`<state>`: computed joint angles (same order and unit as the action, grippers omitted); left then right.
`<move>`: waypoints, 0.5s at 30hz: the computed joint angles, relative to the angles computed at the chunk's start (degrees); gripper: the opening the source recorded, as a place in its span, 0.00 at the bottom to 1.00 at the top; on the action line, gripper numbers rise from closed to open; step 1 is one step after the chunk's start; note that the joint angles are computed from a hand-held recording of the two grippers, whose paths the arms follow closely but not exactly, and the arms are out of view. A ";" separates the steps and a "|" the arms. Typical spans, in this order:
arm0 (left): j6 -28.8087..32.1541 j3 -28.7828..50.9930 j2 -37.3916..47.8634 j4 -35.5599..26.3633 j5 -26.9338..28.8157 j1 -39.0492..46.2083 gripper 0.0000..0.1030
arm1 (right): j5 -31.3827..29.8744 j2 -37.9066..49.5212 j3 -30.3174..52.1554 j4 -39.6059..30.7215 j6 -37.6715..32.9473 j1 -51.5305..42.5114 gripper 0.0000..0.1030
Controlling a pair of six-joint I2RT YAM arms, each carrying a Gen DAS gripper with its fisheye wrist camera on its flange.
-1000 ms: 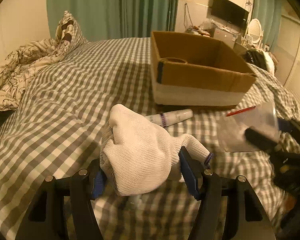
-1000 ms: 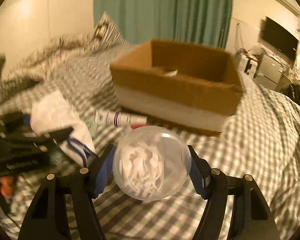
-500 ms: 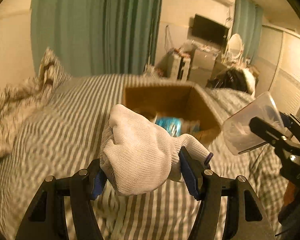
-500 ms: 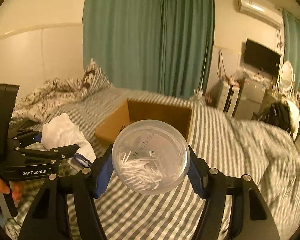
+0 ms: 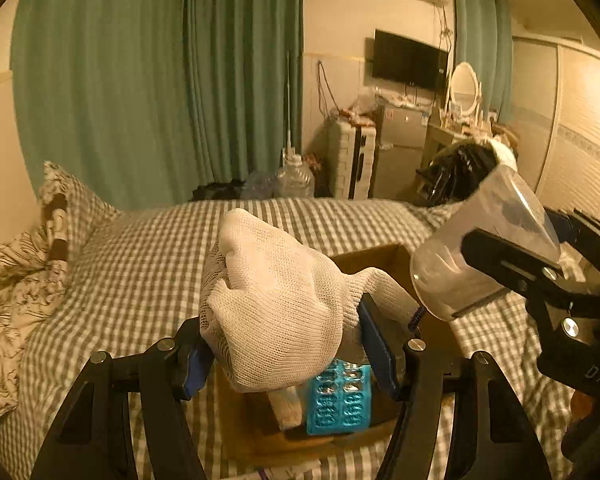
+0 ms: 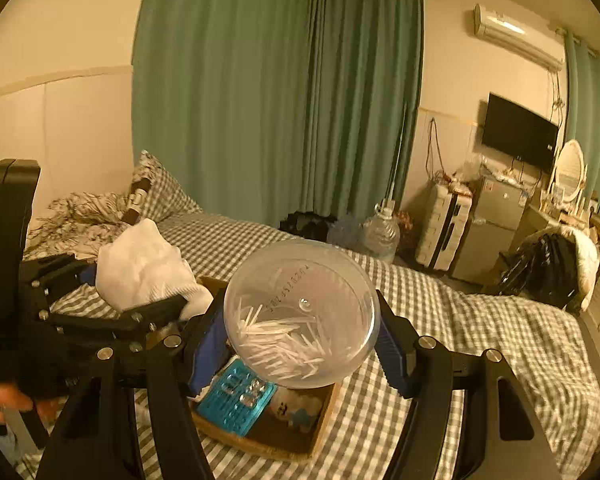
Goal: Organize objects
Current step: 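Lower glove and floss jar into the box and open both tools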
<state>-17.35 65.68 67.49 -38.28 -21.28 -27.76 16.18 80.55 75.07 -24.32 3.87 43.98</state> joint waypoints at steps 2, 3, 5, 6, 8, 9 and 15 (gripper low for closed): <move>0.66 -1.35 1.96 2.10 1.79 1.49 0.64 | -1.27 3.23 0.78 1.38 -0.07 -1.13 0.64; 1.05 -2.01 3.04 3.27 2.78 2.46 0.64 | -2.16 5.12 1.42 1.93 -0.02 -1.77 0.64; 2.08 -3.20 5.11 5.48 4.54 4.05 0.64 | -3.20 7.80 1.93 2.99 0.45 -2.37 0.64; 2.35 -3.52 5.84 6.13 4.89 4.46 0.64 | -3.75 9.07 2.14 3.50 0.70 -2.74 0.64; 2.52 -4.85 6.89 7.89 5.90 4.84 0.68 | -4.68 10.96 2.37 4.37 1.00 -3.54 0.64; 2.53 -5.18 7.17 8.38 6.67 4.97 0.69 | -5.31 11.67 2.66 4.48 1.06 -4.00 0.64; 2.27 -5.60 6.24 7.86 6.50 3.90 0.87 | -7.50 9.36 -0.83 6.97 2.60 -5.11 0.77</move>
